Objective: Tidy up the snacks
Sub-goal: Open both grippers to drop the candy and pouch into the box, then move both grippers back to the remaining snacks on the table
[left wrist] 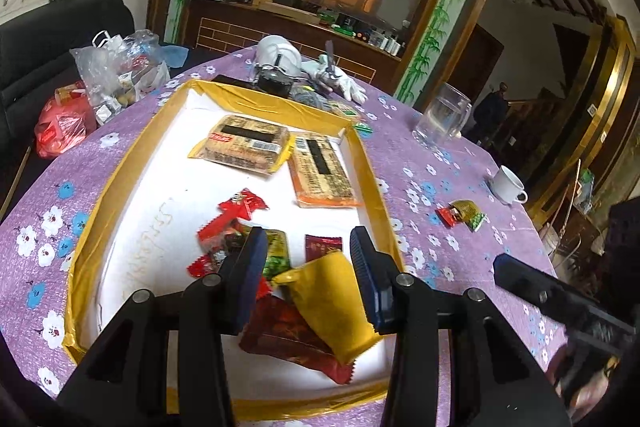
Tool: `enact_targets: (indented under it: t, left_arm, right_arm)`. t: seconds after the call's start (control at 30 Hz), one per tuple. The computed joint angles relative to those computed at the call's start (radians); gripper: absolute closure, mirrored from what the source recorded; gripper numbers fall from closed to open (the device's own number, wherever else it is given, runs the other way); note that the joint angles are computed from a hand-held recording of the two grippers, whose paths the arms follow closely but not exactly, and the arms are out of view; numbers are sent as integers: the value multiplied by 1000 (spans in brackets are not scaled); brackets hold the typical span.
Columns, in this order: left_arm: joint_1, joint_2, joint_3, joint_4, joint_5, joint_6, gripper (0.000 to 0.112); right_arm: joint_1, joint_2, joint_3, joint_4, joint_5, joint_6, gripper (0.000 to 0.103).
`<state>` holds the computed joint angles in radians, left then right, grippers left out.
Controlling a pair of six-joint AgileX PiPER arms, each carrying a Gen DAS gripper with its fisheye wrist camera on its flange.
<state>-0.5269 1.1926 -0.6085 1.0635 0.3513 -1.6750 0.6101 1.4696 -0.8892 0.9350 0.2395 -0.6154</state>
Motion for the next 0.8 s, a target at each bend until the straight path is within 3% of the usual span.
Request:
enact_targets:
  t: [0.23, 0.37, 0.5, 0.67, 0.8]
  left_arm:
    - [-83, 43, -61, -47, 51, 55, 71]
    - [-137, 87, -117, -103, 73, 120, 71]
    - [-180, 142, -184, -181, 86, 212, 71]
    - [-216, 246, -321, -345, 114, 425, 71]
    - [-203, 351, -459, -573, 123, 682, 72]
  right_arm:
    - [-252, 19, -26, 114, 179, -91, 45]
    - [-396, 68, -85, 62, 261, -36, 43]
    - [-499, 131, -145, 37, 291, -13, 43]
    - [-621, 212, -129, 223, 317, -201, 45]
    - [-659, 234, -134, 217, 347, -209, 50]
